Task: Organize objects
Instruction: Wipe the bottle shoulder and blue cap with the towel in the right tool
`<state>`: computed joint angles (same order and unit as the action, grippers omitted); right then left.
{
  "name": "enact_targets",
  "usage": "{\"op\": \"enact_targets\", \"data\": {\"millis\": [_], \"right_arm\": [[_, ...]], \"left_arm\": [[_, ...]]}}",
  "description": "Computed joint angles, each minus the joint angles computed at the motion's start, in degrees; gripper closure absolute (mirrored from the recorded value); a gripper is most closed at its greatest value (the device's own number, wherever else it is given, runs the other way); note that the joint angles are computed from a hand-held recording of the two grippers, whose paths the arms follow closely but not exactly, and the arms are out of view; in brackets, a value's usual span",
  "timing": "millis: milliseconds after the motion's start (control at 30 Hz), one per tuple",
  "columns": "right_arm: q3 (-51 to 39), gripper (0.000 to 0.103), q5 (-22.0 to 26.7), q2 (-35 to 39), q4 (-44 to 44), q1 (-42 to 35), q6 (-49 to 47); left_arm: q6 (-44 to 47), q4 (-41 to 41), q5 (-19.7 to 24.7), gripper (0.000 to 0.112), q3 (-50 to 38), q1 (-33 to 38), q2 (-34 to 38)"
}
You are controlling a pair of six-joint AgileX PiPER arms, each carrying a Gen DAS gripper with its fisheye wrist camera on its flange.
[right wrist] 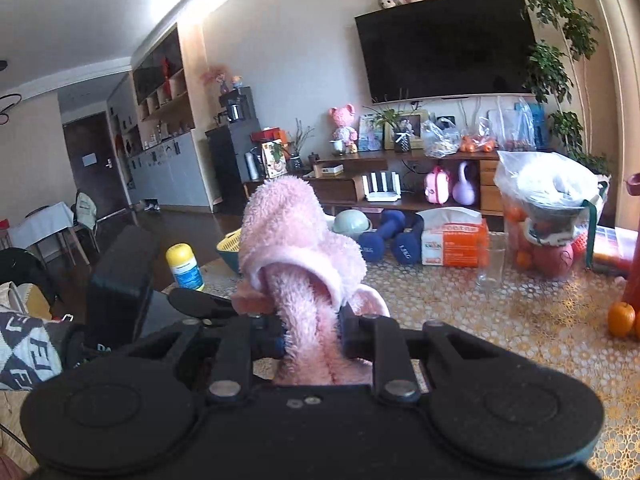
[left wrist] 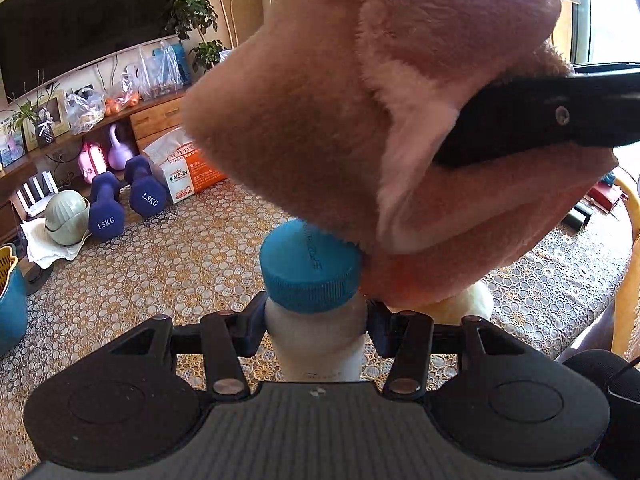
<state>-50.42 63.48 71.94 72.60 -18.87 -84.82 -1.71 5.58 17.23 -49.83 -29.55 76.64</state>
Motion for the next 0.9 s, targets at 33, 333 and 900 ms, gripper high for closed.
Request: {"op": "enact_targets", "data": {"millis": [33,333,900], "right_arm": [[-0.1,0.082,-0.5,0.1,-0.1,1.2,0.1],[0.2,0.082,-8.2,2.3,-2.4,9.1,1.8],[-4.6,0.082,-15.6,10.3,-6.9,12.2,6.6]], "left_arm": [[-0.4,0.5,0.0,0.062,0.1,-0.1,-0.1],[-0.4,0.5,-0.2,0.062,0.2,0.0,-0.2],[3.1,-1.8,-2.0,0.062,1.7,0.1,-1.0]]}}
